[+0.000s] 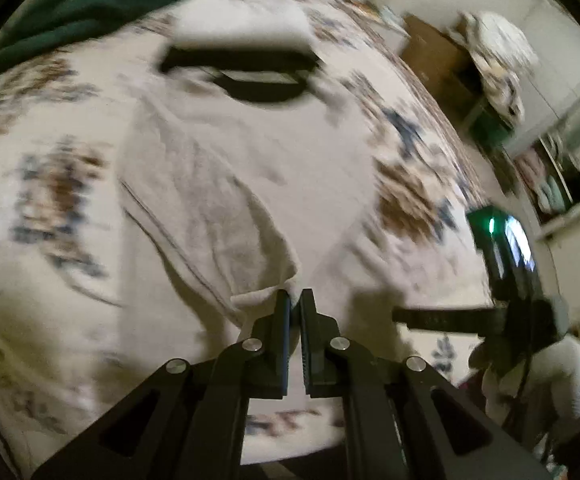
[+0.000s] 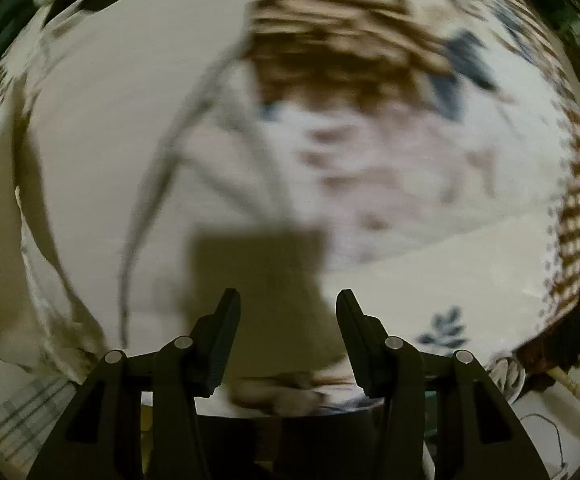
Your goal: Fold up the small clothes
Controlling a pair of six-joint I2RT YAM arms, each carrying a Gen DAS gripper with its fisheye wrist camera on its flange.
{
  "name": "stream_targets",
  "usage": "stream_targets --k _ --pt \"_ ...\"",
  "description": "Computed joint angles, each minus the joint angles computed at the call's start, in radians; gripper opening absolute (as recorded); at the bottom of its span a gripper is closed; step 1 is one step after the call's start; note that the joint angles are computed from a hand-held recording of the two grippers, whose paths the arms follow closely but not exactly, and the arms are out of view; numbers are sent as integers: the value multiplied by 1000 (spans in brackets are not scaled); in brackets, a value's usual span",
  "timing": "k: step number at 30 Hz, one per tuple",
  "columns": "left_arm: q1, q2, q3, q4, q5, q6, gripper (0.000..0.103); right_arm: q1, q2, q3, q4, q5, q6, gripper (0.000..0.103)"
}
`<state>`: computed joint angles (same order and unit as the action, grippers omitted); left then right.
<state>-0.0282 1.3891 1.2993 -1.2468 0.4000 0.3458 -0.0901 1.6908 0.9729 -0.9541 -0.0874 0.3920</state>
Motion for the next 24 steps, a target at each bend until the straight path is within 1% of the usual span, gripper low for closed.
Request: stream_targets --k 3,5,7,9,10,11,12,13,14,15,16,17,19,21,24 --pt "-106 5 -90 51 -23 -55 4 -111 -46 -34 -22 27 -79 52" --pt "-159 32 -131 65 -63 -85 7 -179 -61 -47 -34 31 -126 52" --pt "-164 50 -136 58 -78 -103 7 -247 -72 -59 -41 10 -162 52" --pt "-103 53 -128 47 -75 -95 8 -329 -67 -50 -58 -33 -221 53" --pt "-78 58 -120 38 -76 -88 12 -361 -66 -46 -67 -56 -244 54" --pt "-39 72 -101 25 -83 -81 23 -386 -66 -44 -73 -90 -263 56" --pt "25 90 -76 8 -89 -58 37 -398 -72 -55 -72 -113 -276 58" --pt "49 99 -65 7 -95 -60 44 -411 -73 -61 -74 -137 -293 60" --pt "108 122 -34 -10 -102 -46 54 -417 -70 -63 -78 -162 -305 61" --pt "179 148 -10 -20 -104 -23 57 -420 -70 -74 -79 -181 -313 61" --pt "212 161 -6 -11 -118 -24 58 -423 -62 -79 -80 -201 -323 61" --pt "241 176 -2 -5 -136 -15 58 -407 -75 -108 -69 -213 -307 61" --pt "316 223 2 18 -195 20 58 -401 -73 -135 -58 -227 -300 61" --pt "379 262 -8 43 -212 52 58 -413 -61 -167 -38 -241 -309 61" --pt "422 307 -40 72 -233 83 58 -437 -30 -192 -28 -253 -338 61"
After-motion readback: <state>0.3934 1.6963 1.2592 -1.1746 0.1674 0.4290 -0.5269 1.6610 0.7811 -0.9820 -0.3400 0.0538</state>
